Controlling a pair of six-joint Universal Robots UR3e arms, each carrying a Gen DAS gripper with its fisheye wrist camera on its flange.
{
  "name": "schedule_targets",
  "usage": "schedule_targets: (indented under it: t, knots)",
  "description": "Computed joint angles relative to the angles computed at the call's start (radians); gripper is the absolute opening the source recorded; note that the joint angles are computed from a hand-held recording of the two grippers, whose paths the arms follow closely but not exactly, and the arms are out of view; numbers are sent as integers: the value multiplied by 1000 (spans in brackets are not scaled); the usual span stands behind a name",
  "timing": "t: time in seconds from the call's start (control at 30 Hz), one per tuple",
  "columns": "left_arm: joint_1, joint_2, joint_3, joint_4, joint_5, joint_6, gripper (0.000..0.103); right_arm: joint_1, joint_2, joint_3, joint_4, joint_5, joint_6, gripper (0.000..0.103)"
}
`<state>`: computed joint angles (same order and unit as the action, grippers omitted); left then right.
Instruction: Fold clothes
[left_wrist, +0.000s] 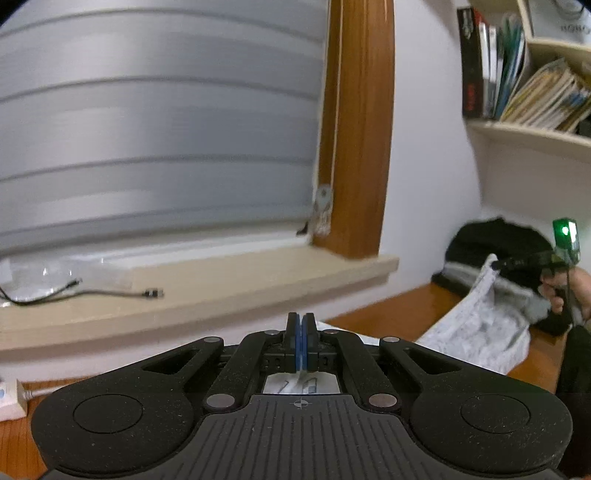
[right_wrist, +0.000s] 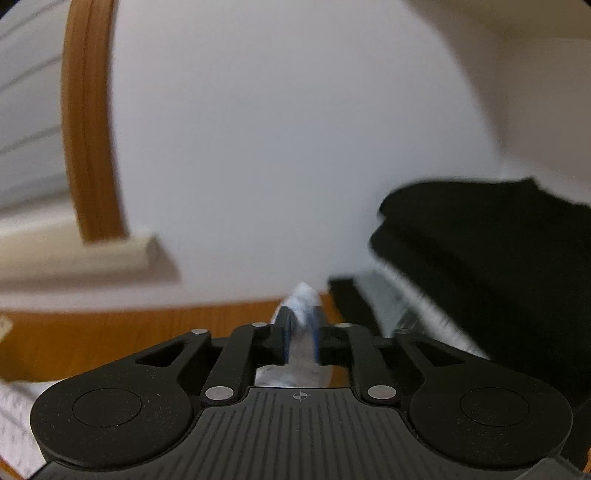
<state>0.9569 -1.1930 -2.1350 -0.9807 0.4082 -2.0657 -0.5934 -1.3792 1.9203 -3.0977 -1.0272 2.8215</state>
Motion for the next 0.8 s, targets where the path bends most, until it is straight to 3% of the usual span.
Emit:
schedule_targets:
  t: [0.1,0.27,0.33,0.43,0.53,0.57,0.67,0.8]
  knots:
    - [9,-4,-30,-11,20,32,1,-60,-53,112,38,74,-83,41]
    - [12,-17,-64,22,45,31,1,-177,-184,323,126,145,-271,49]
    - [-4,-26,-81,76,63,4,1,-147,-173,357,27,26,-195,51]
    - [-13,-16,-104,106,65,-9,1,-155,-160,382,-37,-1,-133,52]
    - [14,34,-105,-13,46,64,1,-152,-130,384,-44,-38,-151,54]
    - [26,50,-98,-69,43,101,1,-164,-126,386,-22,-24,-166,52]
    - [57,87,-69,-226,42,206,1,-232,-167,419,63,87,-257,9]
    - [102,123,-2,-449,10,333,1,-336,-341,483,147,207,-340,5]
